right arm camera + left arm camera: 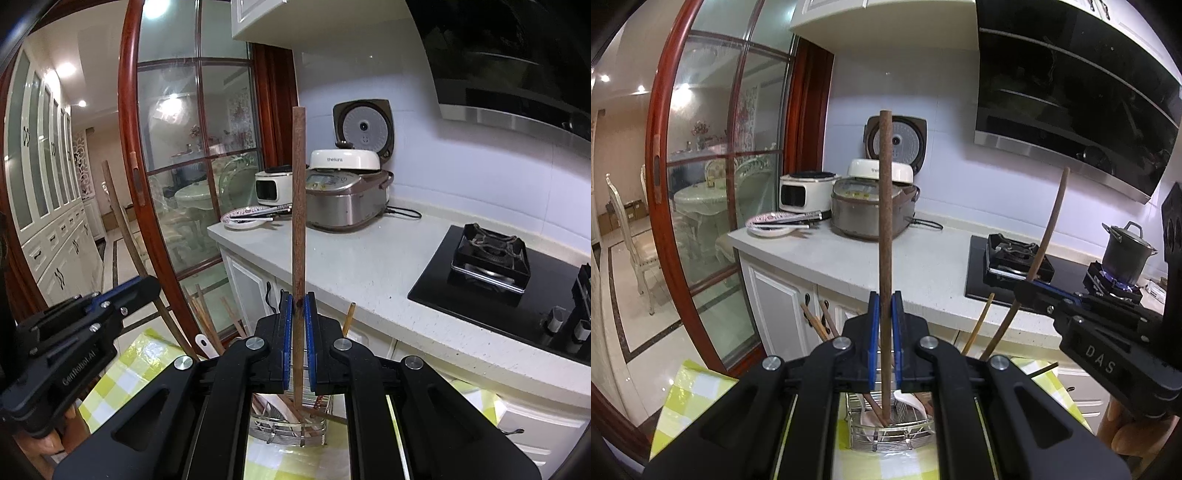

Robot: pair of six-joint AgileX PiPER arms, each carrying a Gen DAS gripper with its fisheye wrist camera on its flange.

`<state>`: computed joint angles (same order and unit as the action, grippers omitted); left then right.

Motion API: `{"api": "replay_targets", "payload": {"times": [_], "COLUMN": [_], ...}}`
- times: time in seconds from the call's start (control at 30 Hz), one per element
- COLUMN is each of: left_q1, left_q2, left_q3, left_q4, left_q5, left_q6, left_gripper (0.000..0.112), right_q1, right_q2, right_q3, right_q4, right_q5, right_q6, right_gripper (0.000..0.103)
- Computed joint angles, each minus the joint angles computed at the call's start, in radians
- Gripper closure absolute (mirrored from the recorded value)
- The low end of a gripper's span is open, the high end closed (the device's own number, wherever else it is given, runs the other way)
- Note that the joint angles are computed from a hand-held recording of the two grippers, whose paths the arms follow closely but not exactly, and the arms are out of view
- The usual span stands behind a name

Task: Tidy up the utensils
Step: 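Lower the chopsticks into the wire rack and open both tools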

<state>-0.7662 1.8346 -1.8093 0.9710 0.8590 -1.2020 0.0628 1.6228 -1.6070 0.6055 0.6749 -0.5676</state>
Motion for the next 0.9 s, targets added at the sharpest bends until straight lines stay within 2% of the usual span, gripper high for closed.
{"api": "replay_targets", "payload": {"times": [0.23, 0.53, 0.9], "left_q1": [0.036, 0.06, 0.074], "left_q2": [0.032, 0.023, 0.04], "left_q3": [0.026, 0.09, 0.104], "left_q4": [-0.034, -0.029, -0.049], "left_q5": [-0.045, -0.086, -0.112], "left_q6": [-0.012, -0.057, -0.069], "left_gripper": [0.106, 0.106, 0.106], "right_q1": [0.01, 0.015, 0.05], "right_q2": [0.049, 0.056, 0.128], "right_q3": [-0.014, 0.02, 0.02], "right_q4": [-0.01, 0.031, -0.075], "right_q5": [0.015, -0.053, -0.107], "right_q6": [0.003, -0.029, 0.05], "right_gripper": [0.095, 0.095, 0.095]}}
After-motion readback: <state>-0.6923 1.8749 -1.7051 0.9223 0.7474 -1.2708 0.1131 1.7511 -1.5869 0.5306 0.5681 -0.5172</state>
